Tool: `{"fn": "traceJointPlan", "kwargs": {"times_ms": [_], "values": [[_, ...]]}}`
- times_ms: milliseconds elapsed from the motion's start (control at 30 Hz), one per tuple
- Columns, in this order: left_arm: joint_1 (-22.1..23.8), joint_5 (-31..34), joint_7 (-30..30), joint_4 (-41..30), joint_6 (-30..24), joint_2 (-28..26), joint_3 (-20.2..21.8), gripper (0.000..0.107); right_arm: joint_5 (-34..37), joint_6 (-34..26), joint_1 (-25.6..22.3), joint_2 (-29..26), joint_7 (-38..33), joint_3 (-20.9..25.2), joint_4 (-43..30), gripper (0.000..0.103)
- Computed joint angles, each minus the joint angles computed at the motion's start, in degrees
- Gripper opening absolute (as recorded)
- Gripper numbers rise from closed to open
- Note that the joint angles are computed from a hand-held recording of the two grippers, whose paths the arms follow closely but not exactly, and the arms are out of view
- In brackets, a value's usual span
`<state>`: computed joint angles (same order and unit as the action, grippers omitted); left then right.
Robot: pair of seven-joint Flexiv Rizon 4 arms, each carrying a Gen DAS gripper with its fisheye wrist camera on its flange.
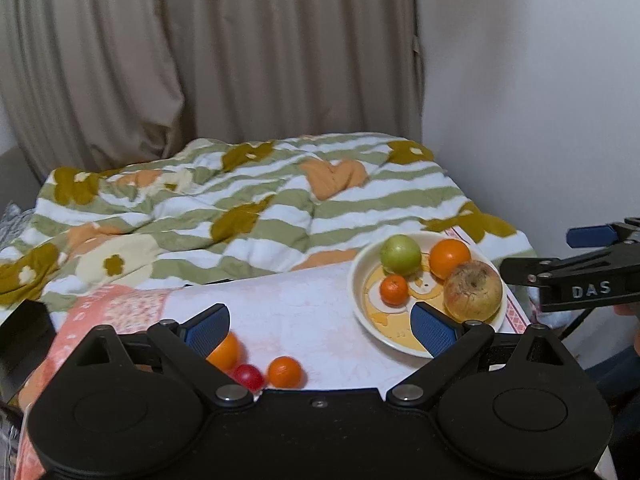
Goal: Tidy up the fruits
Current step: 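Withdraw both open tools from the bowl toward the remaining fruits, then grasp a red cherry tomato with the left tool while the right tool grasps another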
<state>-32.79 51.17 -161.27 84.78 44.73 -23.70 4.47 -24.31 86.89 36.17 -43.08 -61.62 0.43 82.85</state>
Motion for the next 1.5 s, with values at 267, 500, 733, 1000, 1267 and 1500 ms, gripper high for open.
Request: {"fn": "traceJointPlan", "kwargs": {"times_ms": [267, 500, 733, 1000, 1267, 1500], "values": [[-1.47, 5.03, -5.53, 7.19, -5.98, 8.57, -1.33, 0.100, -0.65, 2.18, 4.56, 5.90, 3.46, -2.92, 6.61, 0.103], [2.35, 7.00, -8.47, 18.25, -4.80, 18.34, -3.56, 0.100, -4.07, 4.10, 15.73, 9.59, 13.59, -13.31, 12.15, 0.103], [8.81, 6.17, -6.01, 29.49, 3.19, 27.24, -3.73, 0.100, -9.38, 1.87, 27.34, 10.39, 27.21, -23.12, 14.39, 0.103], [17.45, 3.90, 2.05, 38.24, 17.50, 31.14, -0.97, 0.100, -14.49, -3.25, 32.64, 6.70, 39.56, -25.54, 10.22, 0.103], [26.30, 1.21, 9.96, 42.76, 29.53, 28.77, 0.70, 0.099, -16.67, -9.02, 29.62, 0.03, 44.59, -19.23, 1.01, 0.103], [32.33, -1.92, 14.22, 43.16, 35.75, 22.61, -0.35, 0.096, -17.51, -15.14, 23.59, -7.95, 41.16, -9.68, -10.33, 0.103]]}}
